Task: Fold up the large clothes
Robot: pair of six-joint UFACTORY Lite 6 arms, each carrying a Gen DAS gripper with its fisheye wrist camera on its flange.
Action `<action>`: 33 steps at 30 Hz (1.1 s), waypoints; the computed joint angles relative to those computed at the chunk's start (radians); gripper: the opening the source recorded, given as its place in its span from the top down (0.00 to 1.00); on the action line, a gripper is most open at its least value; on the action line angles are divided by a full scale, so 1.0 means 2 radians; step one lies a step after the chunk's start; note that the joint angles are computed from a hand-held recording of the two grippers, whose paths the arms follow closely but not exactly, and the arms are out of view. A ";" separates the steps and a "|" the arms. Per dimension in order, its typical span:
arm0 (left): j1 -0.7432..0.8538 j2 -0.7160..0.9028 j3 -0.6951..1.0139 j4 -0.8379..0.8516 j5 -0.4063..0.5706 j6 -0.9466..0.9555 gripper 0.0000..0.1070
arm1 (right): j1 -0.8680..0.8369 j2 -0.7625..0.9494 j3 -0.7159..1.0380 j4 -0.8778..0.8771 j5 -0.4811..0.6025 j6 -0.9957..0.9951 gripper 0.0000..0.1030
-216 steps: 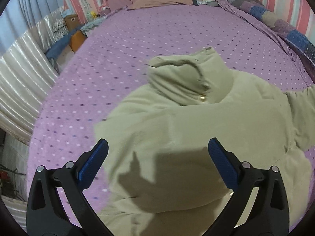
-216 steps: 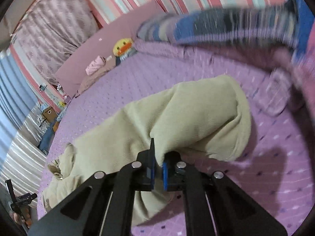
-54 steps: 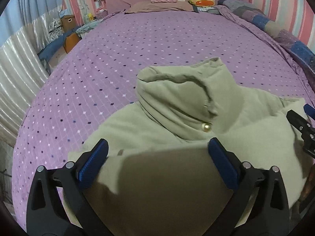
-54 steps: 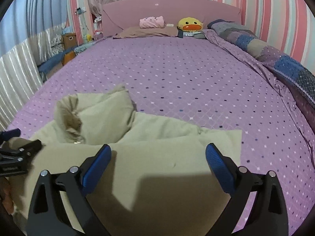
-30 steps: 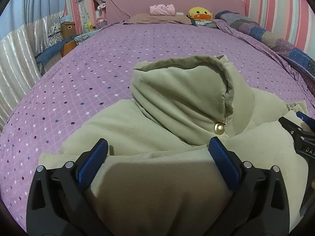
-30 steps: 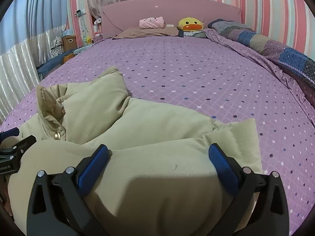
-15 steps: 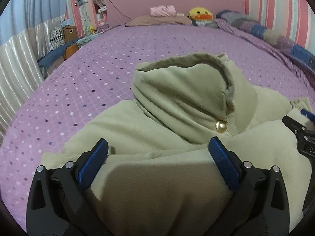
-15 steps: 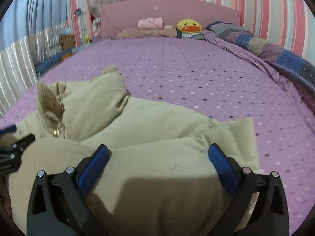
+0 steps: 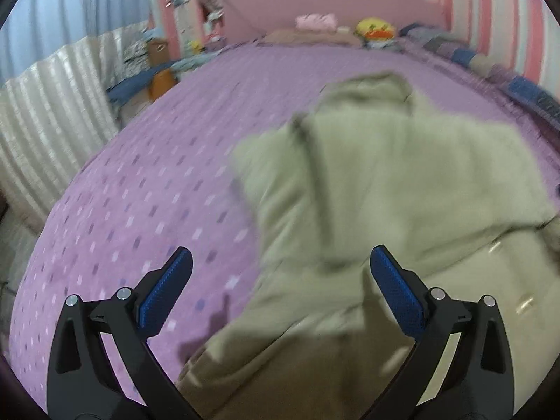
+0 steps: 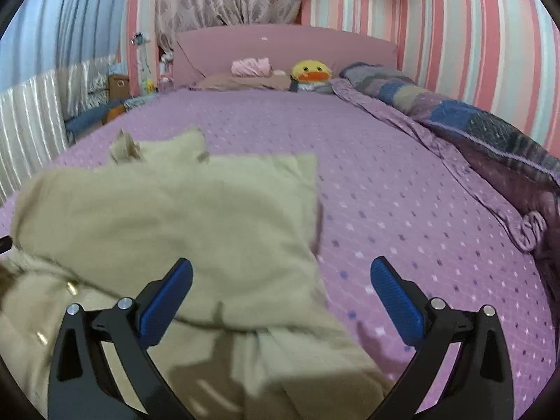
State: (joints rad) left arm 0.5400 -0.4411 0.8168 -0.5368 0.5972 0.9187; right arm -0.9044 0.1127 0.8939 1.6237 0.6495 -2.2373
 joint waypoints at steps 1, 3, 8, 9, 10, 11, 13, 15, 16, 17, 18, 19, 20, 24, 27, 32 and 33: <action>0.005 0.004 -0.012 0.005 -0.012 -0.003 0.06 | 0.000 0.008 -0.005 0.022 -0.009 -0.023 0.02; 0.032 0.022 -0.024 -0.033 -0.007 0.031 0.06 | 0.002 0.033 -0.008 0.062 -0.035 -0.050 0.02; 0.045 -0.030 -0.036 0.001 0.006 0.017 0.06 | 0.015 0.016 -0.019 0.071 -0.074 -0.052 0.02; 0.073 -0.050 -0.037 -0.016 0.038 0.053 0.06 | 0.006 0.001 -0.024 0.039 -0.065 -0.030 0.02; 0.101 -0.064 -0.039 -0.032 0.066 0.085 0.06 | -0.020 -0.023 -0.039 0.009 -0.036 -0.019 0.02; 0.141 -0.076 -0.038 -0.050 0.102 0.124 0.06 | -0.042 -0.040 -0.051 -0.008 -0.013 -0.018 0.02; 0.225 -0.075 -0.030 -0.071 0.179 0.191 0.06 | -0.099 -0.067 -0.076 -0.041 0.037 -0.034 0.02; 0.290 -0.076 -0.033 -0.075 0.228 0.240 0.06 | -0.140 -0.079 -0.091 -0.068 0.057 -0.046 0.02; 0.307 -0.076 -0.031 -0.071 0.242 0.249 0.06 | -0.162 -0.077 -0.090 -0.084 0.063 -0.047 0.02; 0.323 -0.070 -0.028 -0.071 0.252 0.262 0.06 | -0.179 -0.073 -0.087 -0.099 0.071 -0.043 0.02; 0.356 -0.071 -0.030 -0.071 0.278 0.288 0.06 | -0.199 -0.068 -0.084 -0.112 0.081 -0.043 0.02; 0.378 -0.075 -0.032 -0.072 0.298 0.302 0.06 | -0.224 -0.062 -0.079 -0.128 0.095 -0.041 0.02; 0.399 -0.077 -0.035 -0.073 0.315 0.318 0.06 | -0.249 -0.054 -0.073 -0.147 0.111 -0.036 0.02; 0.476 -0.068 -0.030 -0.061 0.394 0.365 0.06 | -0.317 -0.030 -0.056 -0.187 0.155 -0.033 0.02; 0.507 -0.055 -0.035 -0.053 0.412 0.386 0.06 | -0.357 -0.007 -0.047 -0.209 0.172 -0.032 0.02; 0.566 -0.027 -0.035 -0.044 0.423 0.435 0.06 | -0.388 0.018 -0.048 -0.226 0.179 -0.039 0.02; 0.576 -0.021 -0.033 -0.042 0.427 0.443 0.06 | -0.394 0.018 -0.051 -0.225 0.181 -0.045 0.02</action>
